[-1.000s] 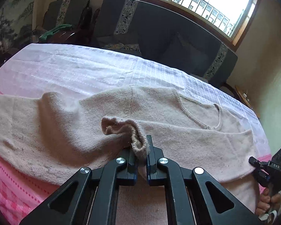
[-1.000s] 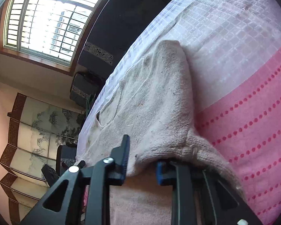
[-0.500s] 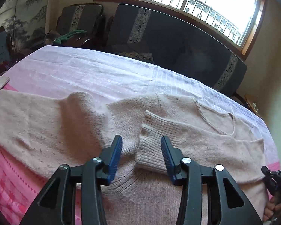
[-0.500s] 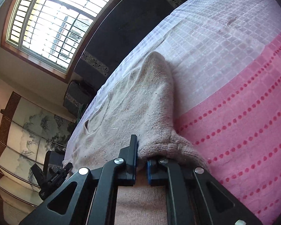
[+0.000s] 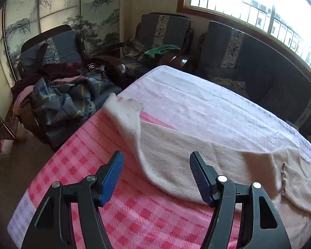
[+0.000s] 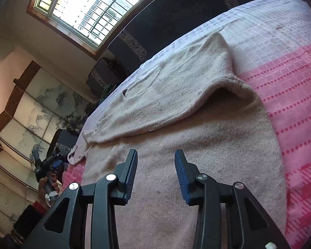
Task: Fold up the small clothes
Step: 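Grasp the other sleeve cuff with the left tool and lift it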
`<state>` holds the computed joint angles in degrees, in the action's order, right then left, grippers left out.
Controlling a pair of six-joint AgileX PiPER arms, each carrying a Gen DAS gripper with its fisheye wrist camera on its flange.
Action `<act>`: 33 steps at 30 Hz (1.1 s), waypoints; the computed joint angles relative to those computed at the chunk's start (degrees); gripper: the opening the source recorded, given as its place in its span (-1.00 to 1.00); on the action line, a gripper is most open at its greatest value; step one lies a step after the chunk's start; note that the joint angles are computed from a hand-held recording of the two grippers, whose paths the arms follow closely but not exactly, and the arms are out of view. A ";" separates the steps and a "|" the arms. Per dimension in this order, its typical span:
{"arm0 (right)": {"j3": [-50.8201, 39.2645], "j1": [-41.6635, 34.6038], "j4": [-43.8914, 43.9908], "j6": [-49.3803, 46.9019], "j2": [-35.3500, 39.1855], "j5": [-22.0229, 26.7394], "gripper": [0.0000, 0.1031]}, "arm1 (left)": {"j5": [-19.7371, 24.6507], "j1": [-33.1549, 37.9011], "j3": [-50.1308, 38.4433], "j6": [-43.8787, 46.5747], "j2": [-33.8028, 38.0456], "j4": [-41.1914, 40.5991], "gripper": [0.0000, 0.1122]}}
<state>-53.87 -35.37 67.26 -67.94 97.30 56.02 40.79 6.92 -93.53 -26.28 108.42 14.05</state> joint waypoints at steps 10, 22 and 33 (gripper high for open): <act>4.97 2.74 -0.76 -2.63 -3.51 -4.67 -0.27 | 21.10 -0.88 -33.77 8.61 23.90 10.29 0.14; 5.13 2.62 0.59 -2.82 -3.56 -5.21 -0.26 | -4.77 2.09 -9.27 12.78 3.48 -22.88 -0.86; -4.63 -3.93 5.24 3.31 3.56 11.09 -0.18 | -2.39 -33.12 -42.17 14.23 19.45 -31.92 -0.85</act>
